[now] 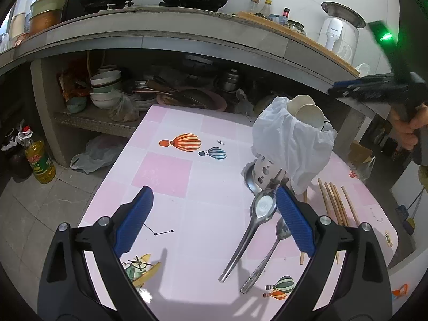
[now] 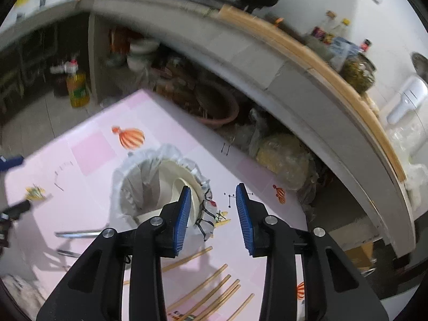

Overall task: Organize utensils
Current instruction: 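Lower the white ladle into the holder and open the right gripper, then move the right gripper to the small metal spoon and grasp it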

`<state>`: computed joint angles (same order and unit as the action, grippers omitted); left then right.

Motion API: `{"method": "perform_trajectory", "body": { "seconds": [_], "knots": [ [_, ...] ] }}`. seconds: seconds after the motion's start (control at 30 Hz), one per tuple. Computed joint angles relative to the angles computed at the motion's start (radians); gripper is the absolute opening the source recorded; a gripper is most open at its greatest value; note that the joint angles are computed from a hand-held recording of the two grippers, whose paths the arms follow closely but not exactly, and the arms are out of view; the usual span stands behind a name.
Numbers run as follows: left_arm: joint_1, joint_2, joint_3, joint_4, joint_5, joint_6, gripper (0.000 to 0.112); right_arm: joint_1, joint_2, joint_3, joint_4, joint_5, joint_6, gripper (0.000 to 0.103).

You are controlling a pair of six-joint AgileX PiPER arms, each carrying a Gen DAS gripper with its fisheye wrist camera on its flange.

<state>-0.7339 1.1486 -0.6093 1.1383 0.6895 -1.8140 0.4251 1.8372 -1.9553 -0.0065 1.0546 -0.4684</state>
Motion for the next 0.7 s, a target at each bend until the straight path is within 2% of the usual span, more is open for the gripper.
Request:
{"method": "perform_trajectory", "body": {
  "seconds": [0.17,0.27,0.37,0.43,0.53,0.63,0.7],
  "knots": [
    [0.018,-0.005,0.02,0.018,-0.033,-0.013,0.089,-0.199,-0.2,0.197,0.405,-0.008,-0.096,0.035],
    [0.043,0.008,0.024,0.023,-0.067,-0.009,0.089,-0.269,-0.326,0.425,0.54,-0.049,-0.163,0.035],
    [0.071,0.019,0.03,0.019,-0.117,-0.003,0.09,-0.292,-0.4,0.645,0.626,-0.091,-0.211,0.035],
    [0.09,0.027,0.036,0.015,-0.153,-0.007,0.09,-0.292,-0.401,0.787,0.688,-0.137,-0.242,0.035],
    [0.114,0.034,0.051,0.035,-0.21,-0.035,0.093,-0.282,-0.324,0.898,0.769,-0.197,-0.274,0.035],
    [0.115,0.05,0.051,0.043,-0.214,-0.042,0.094,-0.24,-0.241,0.95,0.79,-0.299,-0.28,0.035],
    [0.115,0.065,0.047,0.044,-0.214,-0.037,0.095,-0.228,-0.181,0.95,0.818,-0.319,-0.292,0.035]
  ]
}}
